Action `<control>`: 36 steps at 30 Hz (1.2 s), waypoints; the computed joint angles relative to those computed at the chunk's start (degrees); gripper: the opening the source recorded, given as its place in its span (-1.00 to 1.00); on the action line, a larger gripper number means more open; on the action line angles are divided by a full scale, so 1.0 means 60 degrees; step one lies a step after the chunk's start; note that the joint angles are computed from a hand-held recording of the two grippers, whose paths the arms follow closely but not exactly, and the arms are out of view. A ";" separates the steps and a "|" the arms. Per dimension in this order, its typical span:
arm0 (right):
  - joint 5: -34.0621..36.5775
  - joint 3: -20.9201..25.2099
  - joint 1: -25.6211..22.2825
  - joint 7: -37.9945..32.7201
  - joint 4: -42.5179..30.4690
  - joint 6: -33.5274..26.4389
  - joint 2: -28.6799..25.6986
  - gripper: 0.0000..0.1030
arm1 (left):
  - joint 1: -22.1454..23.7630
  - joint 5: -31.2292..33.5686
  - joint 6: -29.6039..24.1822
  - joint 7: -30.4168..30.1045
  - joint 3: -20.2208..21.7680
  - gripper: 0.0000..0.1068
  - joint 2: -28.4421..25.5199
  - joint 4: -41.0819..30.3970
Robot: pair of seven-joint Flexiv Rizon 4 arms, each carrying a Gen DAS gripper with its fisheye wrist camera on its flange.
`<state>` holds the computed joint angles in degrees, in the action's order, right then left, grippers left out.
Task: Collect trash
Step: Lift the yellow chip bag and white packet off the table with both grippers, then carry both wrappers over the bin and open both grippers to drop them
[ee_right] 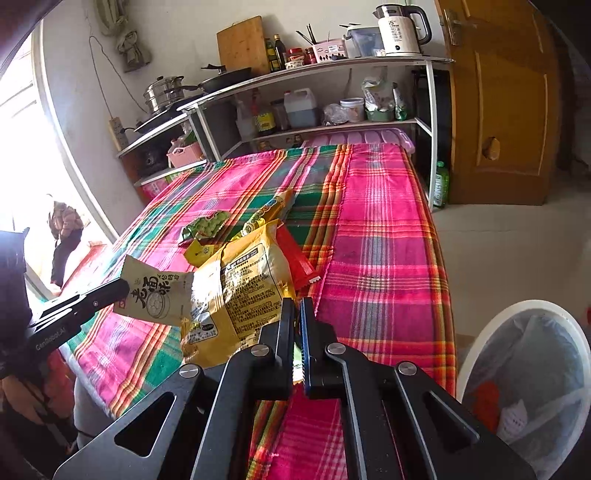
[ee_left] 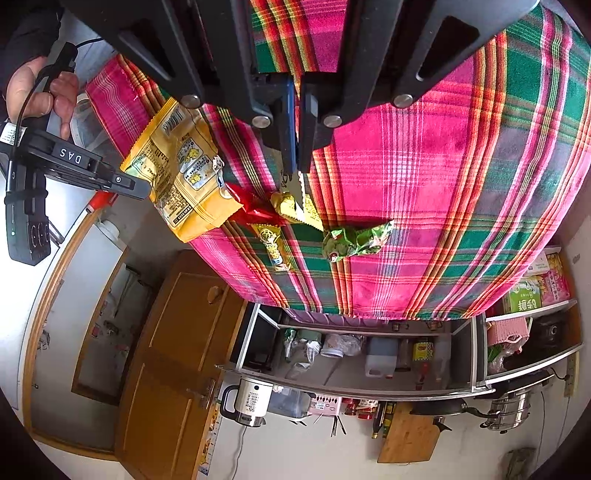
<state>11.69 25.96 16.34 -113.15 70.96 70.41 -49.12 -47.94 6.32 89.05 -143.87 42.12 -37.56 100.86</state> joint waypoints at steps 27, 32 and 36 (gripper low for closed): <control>-0.0062 0.0254 -0.1131 0.0831 0.1468 0.1629 0.0919 -0.95 | 0.0902 0.0902 -0.0253 0.0911 -0.1270 -1.00 -0.0139 -0.2277; -0.0220 0.0052 -0.1321 0.1313 0.1660 0.1926 0.0984 -0.95 | 0.1686 0.0829 -0.0410 0.1655 -0.2391 -1.00 -0.0421 -0.3153; -0.0413 -0.0158 -0.1484 0.1809 0.1830 0.2141 0.1028 -0.95 | 0.2256 0.0636 -0.0552 0.2377 -0.3310 -1.00 -0.0798 -0.3977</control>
